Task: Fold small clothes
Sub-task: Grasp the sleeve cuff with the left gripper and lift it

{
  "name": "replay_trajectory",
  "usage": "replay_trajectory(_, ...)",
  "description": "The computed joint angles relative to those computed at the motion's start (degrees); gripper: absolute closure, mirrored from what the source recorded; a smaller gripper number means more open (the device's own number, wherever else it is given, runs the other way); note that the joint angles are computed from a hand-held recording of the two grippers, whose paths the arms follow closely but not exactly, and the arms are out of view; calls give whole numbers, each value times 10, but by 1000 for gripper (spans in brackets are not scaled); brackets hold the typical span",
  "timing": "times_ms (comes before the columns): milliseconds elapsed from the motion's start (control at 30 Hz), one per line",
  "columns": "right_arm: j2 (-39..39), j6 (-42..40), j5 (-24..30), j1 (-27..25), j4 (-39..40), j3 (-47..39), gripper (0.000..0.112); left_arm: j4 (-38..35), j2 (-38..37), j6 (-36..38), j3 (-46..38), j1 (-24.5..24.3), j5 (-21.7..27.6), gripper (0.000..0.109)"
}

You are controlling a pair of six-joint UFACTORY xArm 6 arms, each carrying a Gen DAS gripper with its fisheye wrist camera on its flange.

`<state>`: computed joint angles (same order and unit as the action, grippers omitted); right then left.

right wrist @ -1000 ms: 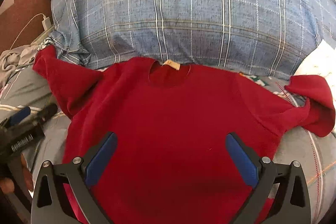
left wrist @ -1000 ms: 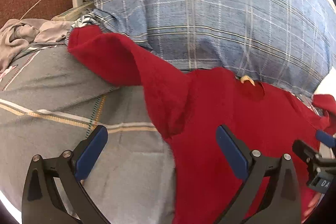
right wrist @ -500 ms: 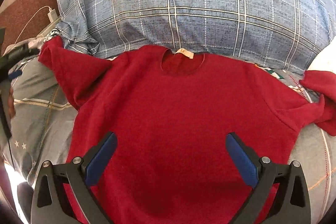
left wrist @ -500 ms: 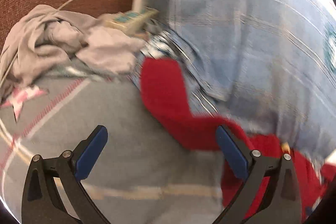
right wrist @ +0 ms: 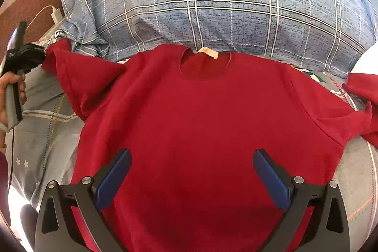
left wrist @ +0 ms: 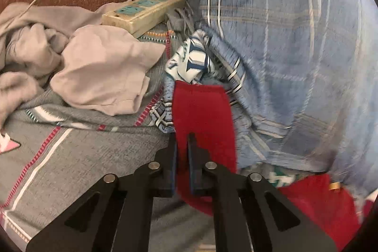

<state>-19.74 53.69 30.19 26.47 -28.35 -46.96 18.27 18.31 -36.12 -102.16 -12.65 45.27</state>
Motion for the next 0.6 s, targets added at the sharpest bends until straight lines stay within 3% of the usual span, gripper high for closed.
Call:
replay_trajectory(167,-8,2,-5,-2,9,4,10,-32,-71,32,65,7,-53,103)
replay_trajectory(300,-18,10,-4,7,0,6,10,-62,-90,58,64,11,-60,107)
replay_trajectory(400,-26,20,0,11,-12,8,10,-8,-106,41,62,8,-58,107)
replay_trajectory(600,-44,38,-2,4,-16,20,10,-15,-112,65,53,1,-46,107)
